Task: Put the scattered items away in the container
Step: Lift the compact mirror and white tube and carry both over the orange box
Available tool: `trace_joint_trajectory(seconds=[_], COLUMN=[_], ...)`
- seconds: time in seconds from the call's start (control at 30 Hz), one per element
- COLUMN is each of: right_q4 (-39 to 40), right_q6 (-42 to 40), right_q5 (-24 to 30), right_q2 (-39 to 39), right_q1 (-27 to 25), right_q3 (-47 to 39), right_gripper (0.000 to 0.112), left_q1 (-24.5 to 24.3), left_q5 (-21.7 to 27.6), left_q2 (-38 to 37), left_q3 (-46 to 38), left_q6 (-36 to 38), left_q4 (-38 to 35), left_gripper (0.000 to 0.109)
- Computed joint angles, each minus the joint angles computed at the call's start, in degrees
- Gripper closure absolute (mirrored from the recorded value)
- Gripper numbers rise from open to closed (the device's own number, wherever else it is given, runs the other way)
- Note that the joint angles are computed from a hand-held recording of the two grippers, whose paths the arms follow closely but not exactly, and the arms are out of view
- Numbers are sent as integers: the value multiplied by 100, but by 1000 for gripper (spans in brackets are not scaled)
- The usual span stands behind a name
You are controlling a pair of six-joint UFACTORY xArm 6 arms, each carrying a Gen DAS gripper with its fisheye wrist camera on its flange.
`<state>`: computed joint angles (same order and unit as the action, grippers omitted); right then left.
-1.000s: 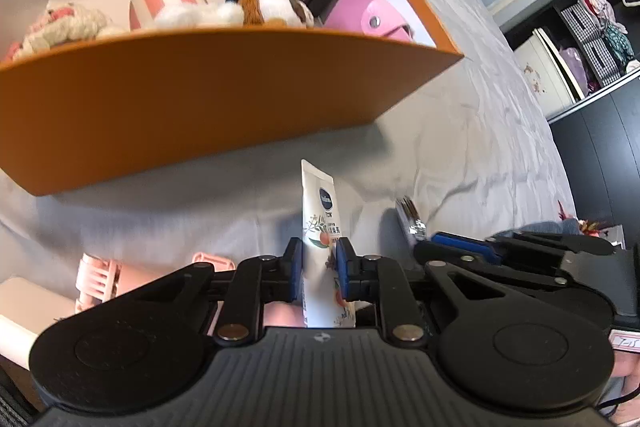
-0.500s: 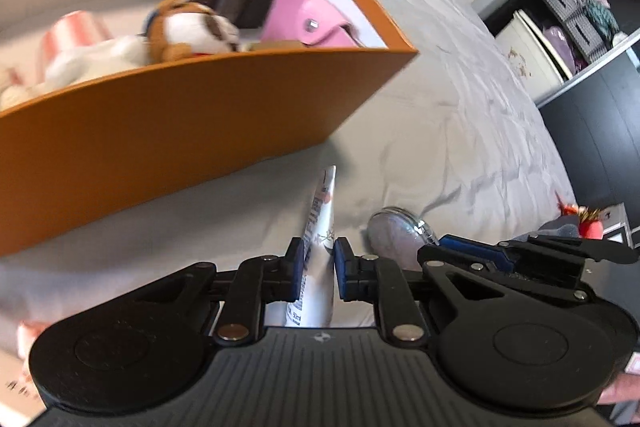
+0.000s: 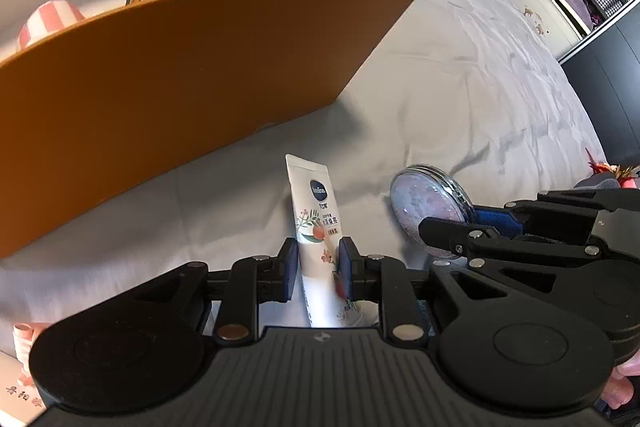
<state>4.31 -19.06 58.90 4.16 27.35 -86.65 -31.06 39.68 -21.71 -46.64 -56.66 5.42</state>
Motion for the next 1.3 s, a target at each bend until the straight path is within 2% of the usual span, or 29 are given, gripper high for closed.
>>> trace_joint_trajectory(seconds=[0.1, 0.2, 0.27, 0.33, 0.4, 0.57, 0.7, 0.9, 1.07, 1.3], right_q4=[-85, -95, -77, -71, -59, 224, 426, 839, 1431, 1819], right_q6=[57, 93, 94, 109, 127, -73, -191, -464, -751, -1107], right_q5=[76, 114, 103, 77, 47, -56, -205, -153, 44, 91], right_q2=[78, 113, 107, 104, 85, -31, -181, -336, -309, 75], right_q1=[27, 40, 34, 29, 24, -28, -57, -81, -111, 50], right_q3=[-57, -92, -79, -62, -42, 31, 133, -73, -560, -1503], right_gripper=[94, 94, 94, 95, 96, 97, 97, 97, 97, 97], left_q1=[35, 141, 208, 239, 244, 258, 258, 251, 314, 625], left_q5=[-165, -616, -892, -1017, -1096, -1046, -873, -549, -197, 122], left_q2=[55, 23, -11, -90, -230, -580, -850, -1298, -1714, -1939], left_q3=[68, 319, 467, 568, 661, 778, 712, 563, 401, 87], left_q6=[16, 7, 42, 91, 108, -42, -290, -544, -574, -464], left_q4=[-24, -213, -376, -487, -469, -278, 162, 606, 728, 833], left_gripper=[76, 73, 75, 84, 87, 89, 90, 91, 91, 91])
